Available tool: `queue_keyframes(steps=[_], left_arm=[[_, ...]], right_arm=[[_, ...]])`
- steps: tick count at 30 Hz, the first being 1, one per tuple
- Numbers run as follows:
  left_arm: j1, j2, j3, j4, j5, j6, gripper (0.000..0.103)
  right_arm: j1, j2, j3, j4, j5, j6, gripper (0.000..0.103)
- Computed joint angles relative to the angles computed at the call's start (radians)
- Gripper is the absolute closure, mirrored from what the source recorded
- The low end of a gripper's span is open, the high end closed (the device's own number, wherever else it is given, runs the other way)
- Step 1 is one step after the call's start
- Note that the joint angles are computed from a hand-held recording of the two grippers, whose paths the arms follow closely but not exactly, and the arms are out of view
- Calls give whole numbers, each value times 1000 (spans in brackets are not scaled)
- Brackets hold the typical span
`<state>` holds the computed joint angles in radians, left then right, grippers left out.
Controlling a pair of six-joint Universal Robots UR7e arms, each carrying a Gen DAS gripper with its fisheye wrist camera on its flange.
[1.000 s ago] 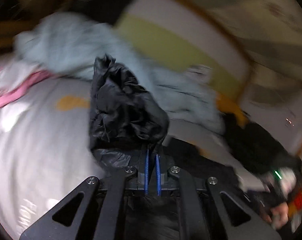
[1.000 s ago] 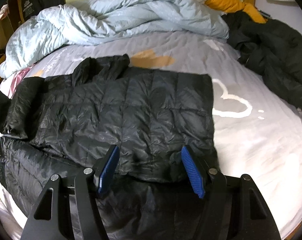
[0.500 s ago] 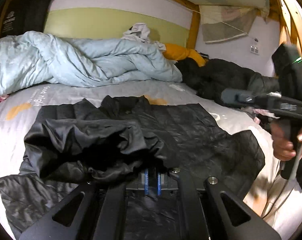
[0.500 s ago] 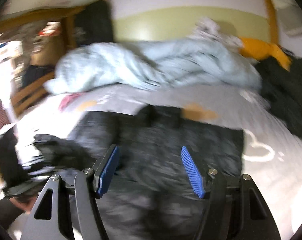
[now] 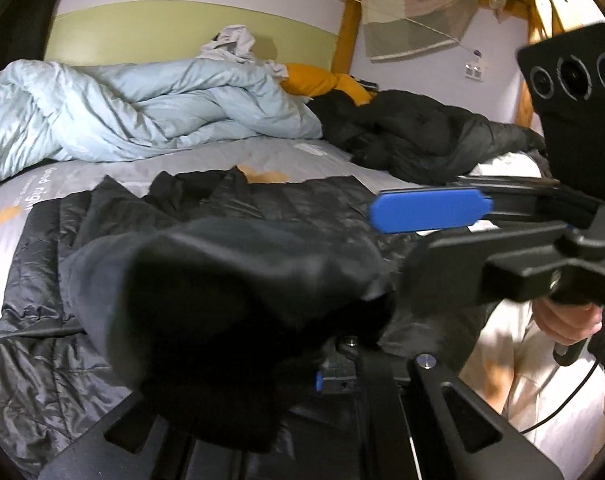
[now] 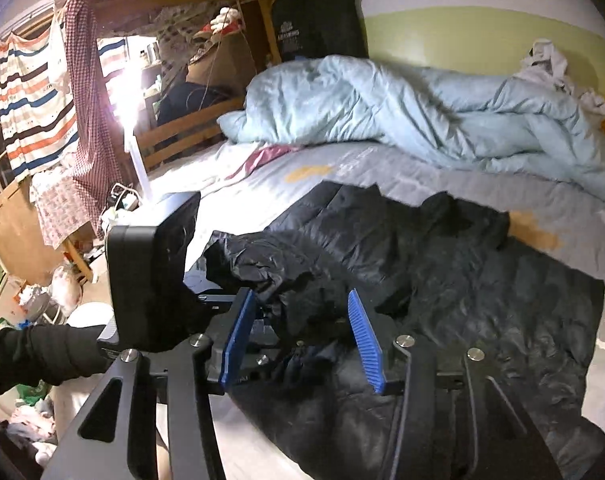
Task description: Fold large clothes
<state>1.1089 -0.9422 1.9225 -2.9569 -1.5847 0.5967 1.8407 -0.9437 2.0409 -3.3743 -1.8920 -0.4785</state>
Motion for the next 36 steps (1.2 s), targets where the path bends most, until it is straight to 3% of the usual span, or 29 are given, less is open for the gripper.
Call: queue_keyframes(steps=[5,6,7,8,11,14,17,20,23,28,32,34,36], left_arm=[[-1,-7,10,9,-18,3,98],[0,-8,11,9,-20,2,98],[0,-8,10,12,-20,2,98],[0,-9,10,14,-20,-1,98],[-5,-16,19,-11,-13,-1,96],[-15,-28,38,-96,14,7,88],[-16,-35,28,-156,47,-10,79],[-19,-21,2,-230,142,-28,73],[-27,13,-44,-275,296,-17,73],[-12,99,-167,-253,536,-32,73],[7,185,-275,-218,721,-73,77],[23,198,-304,-214,741,-94,77],[36,196,-319,-168,725,-123,77]], right_arm=[[14,28,-8,2,-39,-48,54],[20,34,-6,-8,-58,-52,66],[26,48,-13,-26,-89,-55,86],[29,56,-16,-50,-112,-48,94],[30,81,-14,-191,-145,-21,97],[48,124,-47,-364,-290,-80,97],[35,109,-63,-421,-385,-66,97],[10,74,-76,-412,-469,-27,97],[2,87,-121,-420,-601,-60,97],[-36,55,-134,-290,-650,36,97],[-55,68,-150,-201,-732,78,97],[-63,70,-155,-192,-755,88,96],[-64,77,-165,-237,-776,61,89]])
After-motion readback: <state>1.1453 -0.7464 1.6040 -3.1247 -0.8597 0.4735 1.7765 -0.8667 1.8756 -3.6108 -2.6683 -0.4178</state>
